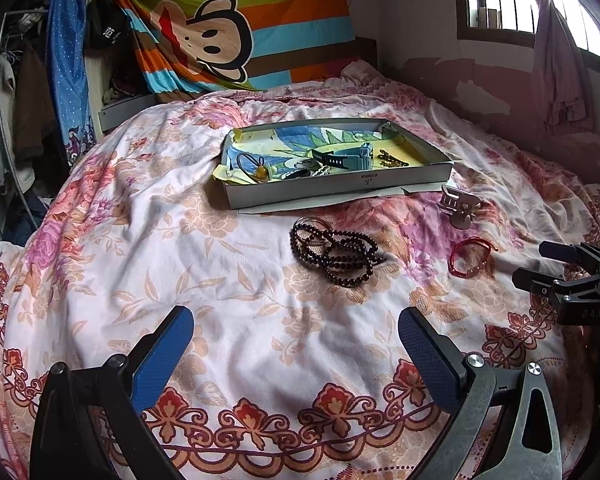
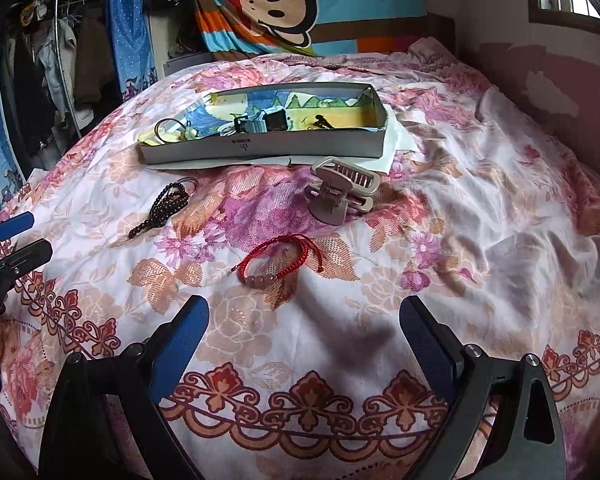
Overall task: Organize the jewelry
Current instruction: 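Withdraw both open tools from the tray toward the remaining jewelry, then grasp the black beaded bracelet with the left tool while the right tool grasps the red string bracelet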
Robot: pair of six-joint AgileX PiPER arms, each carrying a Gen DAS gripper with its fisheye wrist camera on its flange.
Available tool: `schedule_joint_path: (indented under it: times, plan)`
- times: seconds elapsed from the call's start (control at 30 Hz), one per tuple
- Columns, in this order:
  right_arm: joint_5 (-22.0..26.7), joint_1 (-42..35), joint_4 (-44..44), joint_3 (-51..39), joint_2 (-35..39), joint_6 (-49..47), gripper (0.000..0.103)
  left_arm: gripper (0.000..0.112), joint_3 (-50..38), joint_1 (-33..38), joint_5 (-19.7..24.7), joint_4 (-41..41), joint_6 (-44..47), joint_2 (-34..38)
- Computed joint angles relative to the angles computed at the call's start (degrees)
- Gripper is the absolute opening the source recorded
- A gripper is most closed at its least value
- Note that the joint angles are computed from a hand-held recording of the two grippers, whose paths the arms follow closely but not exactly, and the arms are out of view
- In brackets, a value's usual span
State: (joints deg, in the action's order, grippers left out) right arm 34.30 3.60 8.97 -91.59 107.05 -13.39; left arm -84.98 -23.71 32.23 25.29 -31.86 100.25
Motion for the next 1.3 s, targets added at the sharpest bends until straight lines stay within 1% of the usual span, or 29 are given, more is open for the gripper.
schedule_joint_path:
  times: [0.1,0.17,0.23,0.3,0.4,0.5,0.63,0.7,0.8,0.87,0.9,0.97,1.03,1.07,1.1,1.17,1.2,1.23,1.27,1.3]
  plan:
    - [2.6,0.3,0.3,-4.2,2.7,-2.4,0.094,0.103,-1.0,0.0,1.0,-0.7,0.6,0.9]
    - [3.9,0.5,-0.6,-7.1,4.5,-3.1,0.094,0.103,-1.8,0.6,0.9,-3.7,2.9,1.6]
    - [5.3,0.5,-1.2,-9.8,6.2,-4.0,0.094,0.103,-2.9,1.3,0.1,-8.0,6.2,2.4]
    - [6.7,0.6,-2.0,-12.6,8.0,-4.5,0.094,0.103,-4.7,2.3,-0.7,-14.7,11.7,3.8]
    - [8.1,0.3,-1.7,-15.1,9.6,-5.5,0.094,0.103,-9.2,3.7,0.0,-22.5,18.9,7.1]
    - [9.1,-0.5,-0.4,-16.5,10.5,-6.0,0.094,0.103,-15.8,4.6,3.4,-27.1,23.4,11.8]
    - [9.2,-1.0,-0.3,-16.9,11.0,-6.0,0.094,0.103,-25.8,5.7,10.1,-31.8,27.0,18.6]
    - [8.8,-0.8,-0.8,-16.8,11.2,-5.7,0.094,0.103,-29.9,6.0,12.2,-33.5,28.1,21.3]
    - [8.1,-0.6,-0.8,-16.9,11.5,-6.0,0.094,0.101,-34.7,6.2,13.9,-34.2,28.6,24.2]
    - [8.7,-0.3,-1.1,-18.7,12.8,-6.1,0.094,0.088,-38.7,6.1,16.1,-34.6,28.8,26.6]
    - [9.5,-0.2,-1.3,-20.1,13.7,-6.1,0.094,0.084,-41.1,6.1,17.7,-34.4,28.7,28.1]
    - [11.1,0.0,-0.9,-22.8,15.5,-6.7,0.093,0.067,-45.4,6.1,20.7,-34.1,28.1,30.6]
    - [11.9,0.4,-1.0,-24.6,16.7,-6.8,0.093,0.062,-48.1,6.4,22.8,-34.8,27.8,32.3]
    - [12.3,0.5,-1.0,-25.3,17.1,-6.8,0.092,0.060,-47.9,6.7,22.5,-35.5,27.9,32.3]
    - [12.6,0.6,-0.9,-25.9,17.5,-6.8,0.087,0.058,-47.7,6.9,22.3,-36.0,28.0,32.3]
    - [14.2,0.7,-1.5,-27.8,18.6,-5.9,0.078,0.046,-47.7,7.0,22.3,-36.4,28.1,32.5]
    - [14.6,0.7,-1.9,-28.1,18.9,-5.3,0.074,0.043,-47.4,7.0,22.1,-36.1,27.8,32.5]
    - [14.5,0.7,-2.1,-27.9,18.9,-4.9,0.071,0.037,-47.1,6.9,22.0,-35.5,27.1,32.4]
    - [14.1,0.7,-2.6,-27.2,18.5,-4.3,0.066,0.030,-46.4,6.8,21.5,-34.6,26.2,32.1]
    - [13.9,0.8,-3.0,-27.0,18.4,-3.6,0.060,0.027,-45.3,6.6,20.9,-33.6,25.0,31.6]
